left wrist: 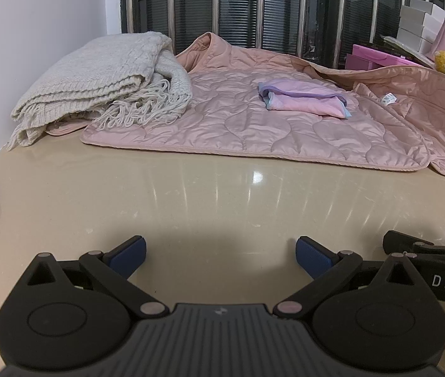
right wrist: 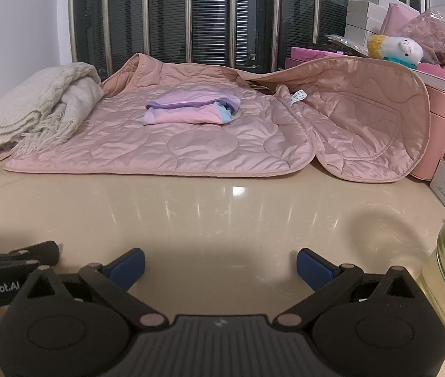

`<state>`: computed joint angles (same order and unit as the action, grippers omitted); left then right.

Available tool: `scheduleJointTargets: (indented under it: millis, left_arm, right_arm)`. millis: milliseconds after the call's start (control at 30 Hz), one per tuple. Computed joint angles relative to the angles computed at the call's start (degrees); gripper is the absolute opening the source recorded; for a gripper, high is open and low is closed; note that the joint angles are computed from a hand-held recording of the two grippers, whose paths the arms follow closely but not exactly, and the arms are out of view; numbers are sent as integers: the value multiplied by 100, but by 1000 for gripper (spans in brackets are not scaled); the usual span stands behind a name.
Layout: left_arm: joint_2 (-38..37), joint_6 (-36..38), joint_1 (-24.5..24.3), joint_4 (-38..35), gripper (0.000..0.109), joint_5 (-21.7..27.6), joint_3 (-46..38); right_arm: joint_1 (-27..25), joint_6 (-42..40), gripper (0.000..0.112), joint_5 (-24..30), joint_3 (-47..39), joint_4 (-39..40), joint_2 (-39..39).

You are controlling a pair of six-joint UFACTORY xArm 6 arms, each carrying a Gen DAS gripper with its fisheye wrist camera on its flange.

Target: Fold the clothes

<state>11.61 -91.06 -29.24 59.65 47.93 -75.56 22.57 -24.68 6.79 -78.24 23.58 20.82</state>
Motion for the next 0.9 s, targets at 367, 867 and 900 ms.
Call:
scheduleJointTargets:
  millis: [367,867,900]
  left_arm:
    - [-58,-13,9,56,102,-92,92]
    - [-44,-6,-3,37,102,-75,67]
    - [-41,-6,-4,35,102,-72,64]
  right_arm:
    - [-3,-205,103,30,-4,201,-13]
    - [1,-131,103,9,11,134,-15]
    - [1,-131,103,9,11,134,-15]
